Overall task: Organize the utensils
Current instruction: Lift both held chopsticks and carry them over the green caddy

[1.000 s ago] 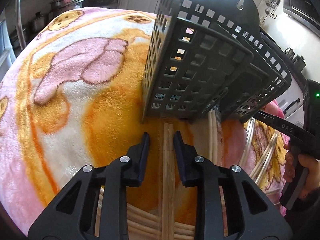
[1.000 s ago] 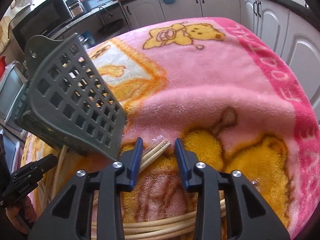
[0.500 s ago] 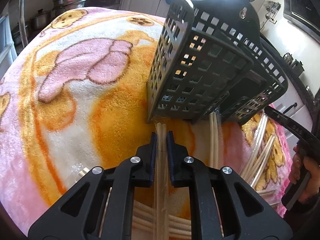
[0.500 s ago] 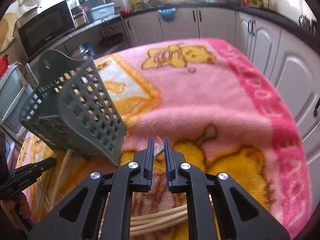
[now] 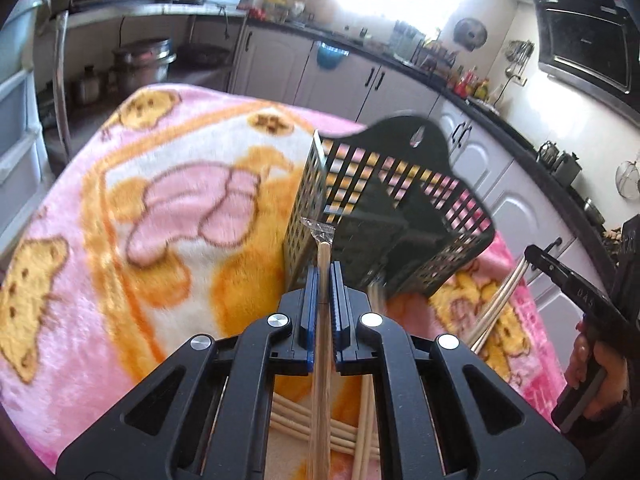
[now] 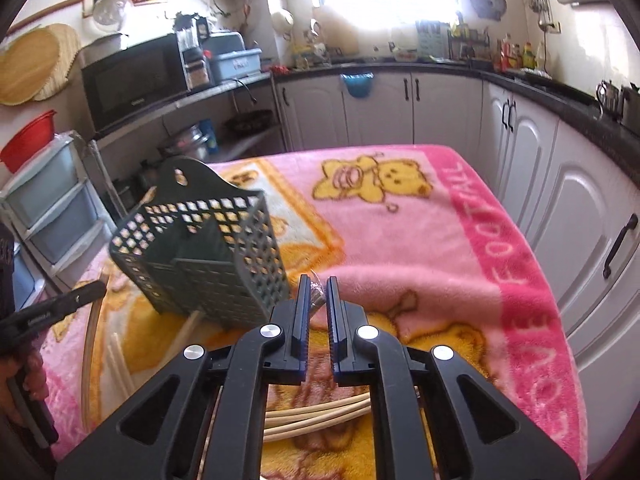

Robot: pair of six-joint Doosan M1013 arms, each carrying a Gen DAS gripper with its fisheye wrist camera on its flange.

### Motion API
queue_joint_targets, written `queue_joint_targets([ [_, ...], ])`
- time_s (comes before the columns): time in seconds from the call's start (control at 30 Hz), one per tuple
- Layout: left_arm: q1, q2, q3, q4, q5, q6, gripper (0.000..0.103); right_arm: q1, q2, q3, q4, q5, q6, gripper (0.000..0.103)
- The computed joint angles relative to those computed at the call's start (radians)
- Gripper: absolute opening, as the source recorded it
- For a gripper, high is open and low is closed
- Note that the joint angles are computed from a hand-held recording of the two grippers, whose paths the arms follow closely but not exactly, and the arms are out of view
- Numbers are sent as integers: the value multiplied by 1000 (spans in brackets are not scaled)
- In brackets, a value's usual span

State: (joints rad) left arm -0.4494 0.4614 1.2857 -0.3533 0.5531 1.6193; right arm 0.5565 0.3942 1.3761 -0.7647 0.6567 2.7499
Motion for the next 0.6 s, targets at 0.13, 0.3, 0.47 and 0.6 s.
queue_joint_targets([
  [0.13, -14, -20, 9, -1, -41, 11, 3, 14, -18, 5, -49, -14, 16, 7],
  [0.3, -23, -30, 4, -27, -78, 41, 3, 34, -37, 5, -127, -24, 41, 6],
  [0.47, -28, -34, -7, -78, -133, 89, 3, 52, -53, -1, -215, -32, 70, 5],
  [0.6, -31, -27, -29, -88, -188, 89, 3, 60, -56, -18, -268, -26, 75, 4],
])
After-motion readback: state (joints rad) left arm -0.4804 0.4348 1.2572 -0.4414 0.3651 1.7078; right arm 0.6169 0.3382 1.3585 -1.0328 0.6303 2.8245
